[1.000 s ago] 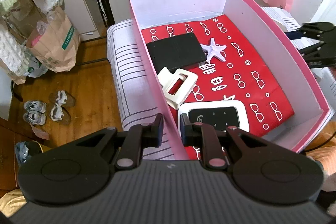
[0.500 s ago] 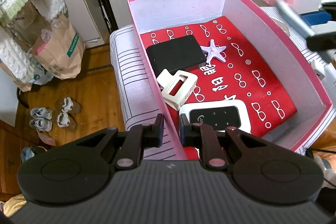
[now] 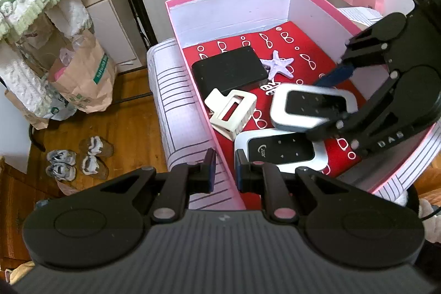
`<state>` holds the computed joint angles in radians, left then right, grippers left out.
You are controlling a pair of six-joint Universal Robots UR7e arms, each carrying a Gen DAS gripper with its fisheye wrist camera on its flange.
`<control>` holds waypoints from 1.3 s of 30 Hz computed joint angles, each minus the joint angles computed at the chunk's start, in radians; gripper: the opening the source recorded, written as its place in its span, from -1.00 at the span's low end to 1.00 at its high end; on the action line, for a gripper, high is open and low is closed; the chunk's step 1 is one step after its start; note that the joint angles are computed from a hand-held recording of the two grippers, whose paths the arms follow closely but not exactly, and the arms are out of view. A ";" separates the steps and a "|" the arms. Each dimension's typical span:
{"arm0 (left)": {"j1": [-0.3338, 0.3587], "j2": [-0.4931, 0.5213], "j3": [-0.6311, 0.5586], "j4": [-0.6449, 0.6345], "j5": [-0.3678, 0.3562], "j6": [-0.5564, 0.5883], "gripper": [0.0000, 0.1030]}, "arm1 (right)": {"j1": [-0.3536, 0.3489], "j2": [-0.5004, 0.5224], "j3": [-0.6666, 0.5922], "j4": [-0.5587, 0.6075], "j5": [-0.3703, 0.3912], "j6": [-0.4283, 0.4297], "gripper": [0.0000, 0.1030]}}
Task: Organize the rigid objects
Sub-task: 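Carry the second wifi router into the pink box and release it, then move the right tool to the white charger cube and grasp it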
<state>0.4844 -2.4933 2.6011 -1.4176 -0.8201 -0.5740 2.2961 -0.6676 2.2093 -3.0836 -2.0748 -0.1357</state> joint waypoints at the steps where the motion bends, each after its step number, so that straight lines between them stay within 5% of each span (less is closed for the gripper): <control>1: 0.007 0.005 -0.001 -0.010 -0.003 0.009 -0.72 | 0.006 0.004 -0.004 0.000 -0.021 0.012 0.26; 9: 0.033 0.000 0.000 -0.044 -0.012 0.033 -0.71 | 0.051 0.043 -0.027 0.000 -0.133 0.038 0.23; 17: 0.060 0.036 -0.003 -0.081 -0.020 0.037 -0.71 | 0.113 -0.028 0.110 -0.335 -0.104 -0.024 0.26; 23: 0.091 0.057 0.008 -0.128 -0.017 0.067 -0.71 | 0.151 -0.115 0.213 -0.435 -0.271 0.041 0.32; 30: 0.084 0.071 0.007 -0.120 -0.017 0.057 -0.71 | 0.060 -0.240 0.375 -0.447 -0.347 0.199 0.32; 39: 0.059 0.084 0.005 -0.086 -0.007 0.020 -0.71 | -0.036 -0.170 0.556 -0.650 -0.384 0.287 0.32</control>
<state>0.5434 -2.4097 2.6059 -1.5035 -0.8272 -0.5537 2.2602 -0.8376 2.7649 -3.7336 -2.4586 0.1511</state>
